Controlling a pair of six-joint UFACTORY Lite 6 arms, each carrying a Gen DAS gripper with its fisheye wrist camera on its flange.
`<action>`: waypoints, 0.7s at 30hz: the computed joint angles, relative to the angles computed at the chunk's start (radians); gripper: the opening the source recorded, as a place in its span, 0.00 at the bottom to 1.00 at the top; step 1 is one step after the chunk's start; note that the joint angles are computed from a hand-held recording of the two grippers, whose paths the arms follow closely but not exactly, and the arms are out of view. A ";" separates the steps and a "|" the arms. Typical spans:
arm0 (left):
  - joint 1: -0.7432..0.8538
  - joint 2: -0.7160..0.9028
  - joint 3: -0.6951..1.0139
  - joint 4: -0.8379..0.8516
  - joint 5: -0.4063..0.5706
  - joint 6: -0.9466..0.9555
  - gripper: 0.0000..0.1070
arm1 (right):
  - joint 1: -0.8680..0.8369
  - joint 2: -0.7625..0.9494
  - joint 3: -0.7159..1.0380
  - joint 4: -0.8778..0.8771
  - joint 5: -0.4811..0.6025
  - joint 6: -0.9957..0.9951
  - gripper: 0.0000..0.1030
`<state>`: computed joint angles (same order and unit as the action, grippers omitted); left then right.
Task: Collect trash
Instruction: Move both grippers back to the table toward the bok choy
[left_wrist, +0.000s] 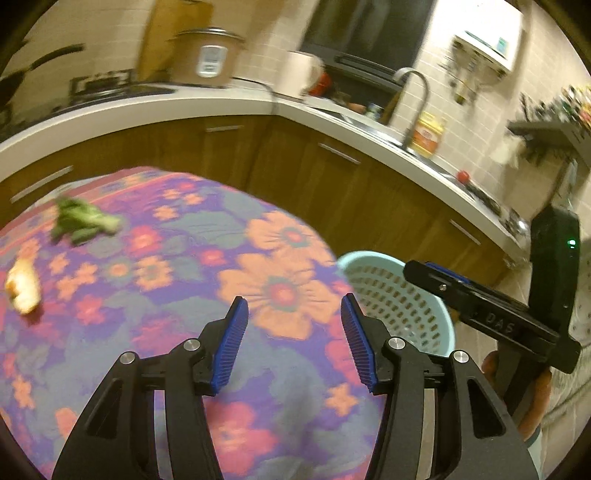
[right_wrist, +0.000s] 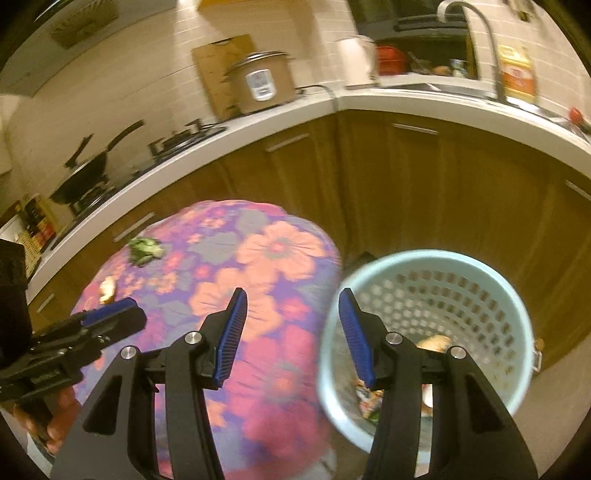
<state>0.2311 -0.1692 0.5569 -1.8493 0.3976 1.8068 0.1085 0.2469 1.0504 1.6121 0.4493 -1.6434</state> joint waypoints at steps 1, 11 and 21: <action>0.041 -0.014 -0.009 0.036 0.007 -0.025 0.50 | 0.032 0.002 0.014 -0.012 -0.018 0.019 0.47; 0.545 0.010 0.051 0.291 0.202 -0.131 0.56 | 0.326 0.149 0.284 -0.235 -0.136 0.328 0.47; 0.720 0.258 0.258 0.019 0.074 0.176 0.56 | 0.529 0.516 0.793 -0.761 -0.157 0.859 0.47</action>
<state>0.9514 0.0890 0.8148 -1.8301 0.4720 1.9825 0.6370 0.7629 1.8437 0.8509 0.2920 -0.7845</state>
